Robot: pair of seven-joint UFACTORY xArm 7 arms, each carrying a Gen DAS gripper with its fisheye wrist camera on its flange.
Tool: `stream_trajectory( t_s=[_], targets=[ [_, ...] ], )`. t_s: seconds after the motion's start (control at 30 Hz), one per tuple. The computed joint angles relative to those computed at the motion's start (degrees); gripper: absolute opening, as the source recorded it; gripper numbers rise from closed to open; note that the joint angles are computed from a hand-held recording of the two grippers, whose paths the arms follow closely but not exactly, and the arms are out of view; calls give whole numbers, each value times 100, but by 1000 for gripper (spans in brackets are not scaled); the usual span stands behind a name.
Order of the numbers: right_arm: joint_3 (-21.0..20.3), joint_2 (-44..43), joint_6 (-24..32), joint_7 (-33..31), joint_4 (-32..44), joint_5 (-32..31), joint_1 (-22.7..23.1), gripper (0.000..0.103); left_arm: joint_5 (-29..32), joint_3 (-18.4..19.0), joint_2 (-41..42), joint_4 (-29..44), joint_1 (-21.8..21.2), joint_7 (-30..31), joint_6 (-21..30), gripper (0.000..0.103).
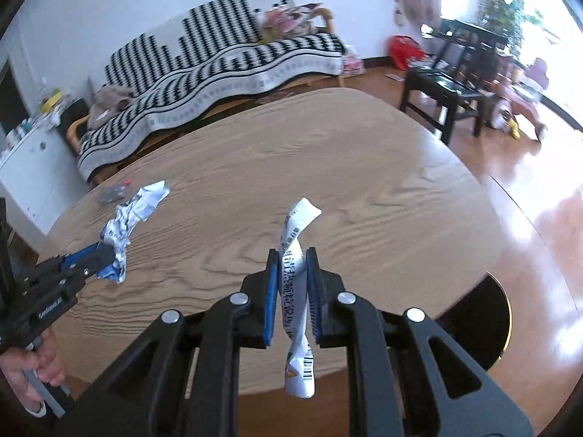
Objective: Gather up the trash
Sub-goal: 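Carry the wrapper and paper strip over the bin and open both tools to drop them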
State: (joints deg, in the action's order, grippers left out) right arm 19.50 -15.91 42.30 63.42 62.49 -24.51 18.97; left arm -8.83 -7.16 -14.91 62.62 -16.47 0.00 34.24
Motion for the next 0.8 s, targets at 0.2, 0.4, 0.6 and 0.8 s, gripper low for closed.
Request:
stream_trajectory(
  t_s=[0.2, 0.4, 0.6, 0.8],
  targets=[
    [-60, -407, -20, -43, -385, 189, -92, 15, -9, -71, 77, 53, -113, 53, -7, 22],
    [74, -267, 2, -12, -192, 119, -176, 15, 13, -43, 96, 96, -72, -8, 18, 22],
    [38, -240, 34, 38, -152, 79, -169, 15, 40, -64, 95, 85, -77, -28, 22, 22],
    [3, -705, 88, 104, -525, 180, -231, 15, -4, -132, 193, 123, -179, -33, 49, 22]
  ],
)
